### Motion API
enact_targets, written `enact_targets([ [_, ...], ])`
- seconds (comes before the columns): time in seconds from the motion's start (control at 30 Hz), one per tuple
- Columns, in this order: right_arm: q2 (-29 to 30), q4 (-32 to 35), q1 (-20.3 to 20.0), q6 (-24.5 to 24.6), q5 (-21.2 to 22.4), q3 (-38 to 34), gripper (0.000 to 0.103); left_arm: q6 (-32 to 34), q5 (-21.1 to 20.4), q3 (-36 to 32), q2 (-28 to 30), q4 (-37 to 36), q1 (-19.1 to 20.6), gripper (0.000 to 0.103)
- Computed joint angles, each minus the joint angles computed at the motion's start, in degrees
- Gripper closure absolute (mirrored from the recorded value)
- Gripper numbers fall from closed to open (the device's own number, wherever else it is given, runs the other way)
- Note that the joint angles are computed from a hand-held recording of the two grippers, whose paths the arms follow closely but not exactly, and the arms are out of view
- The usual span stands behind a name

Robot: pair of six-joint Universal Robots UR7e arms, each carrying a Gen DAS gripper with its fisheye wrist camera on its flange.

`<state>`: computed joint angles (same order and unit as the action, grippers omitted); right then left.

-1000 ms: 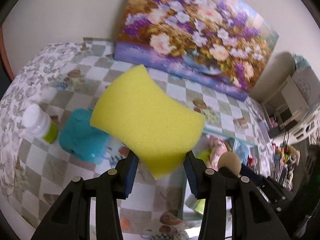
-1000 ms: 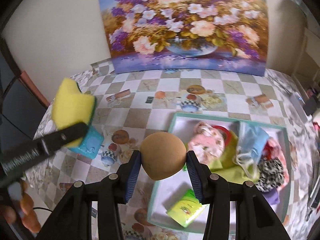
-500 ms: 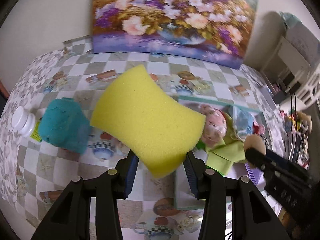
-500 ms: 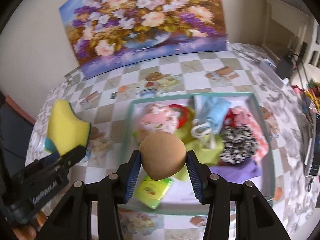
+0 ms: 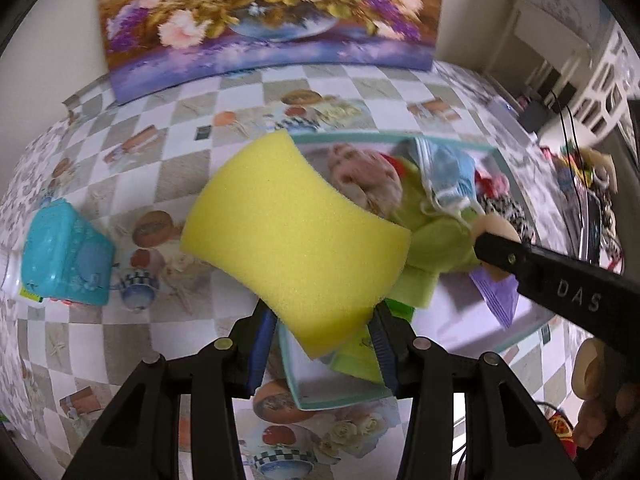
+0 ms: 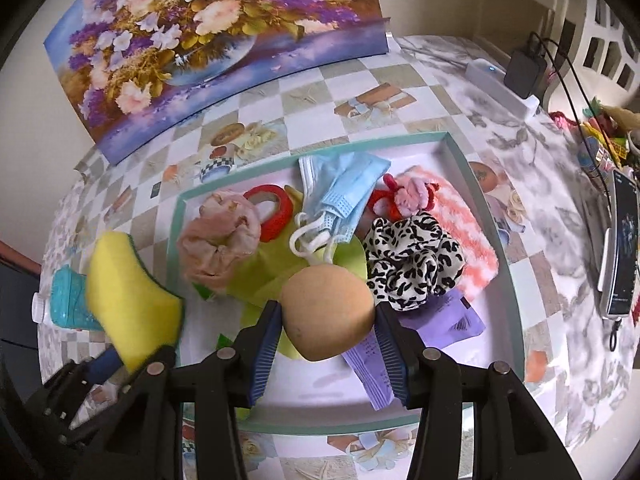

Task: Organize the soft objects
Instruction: 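Carry both items into the white tray and open both tools to drop them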

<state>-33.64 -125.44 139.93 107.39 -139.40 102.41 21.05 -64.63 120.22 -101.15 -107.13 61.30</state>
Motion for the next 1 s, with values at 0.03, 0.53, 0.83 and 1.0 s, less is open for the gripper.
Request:
enact_targets([
  [0.03, 0.1, -0.1, 0.0, -0.2, 0.0, -0.1, 0.051, 0.0, -0.2, 0.1, 0.0, 0.4, 0.0, 0.055],
  [0.53, 0.9, -6.7, -2.4, -4.8, 3.7, 1.8, 0.051, 0.0, 0.7, 2.2, 1.8, 2.5, 0.8, 0.054],
  [0.83, 1.0, -5.8, -2.3, -3.9, 3.8, 1.3, 0.048, -1.5, -0.6, 0.9, 2.3, 6.1, 0.7, 0.045],
  [1.0, 0.8, -2.7, -1.6, -2.7, 2.7, 0.0, 0.043, -1.2, -1.2, 0.7, 1.0, 7.3, -0.6, 0.042],
])
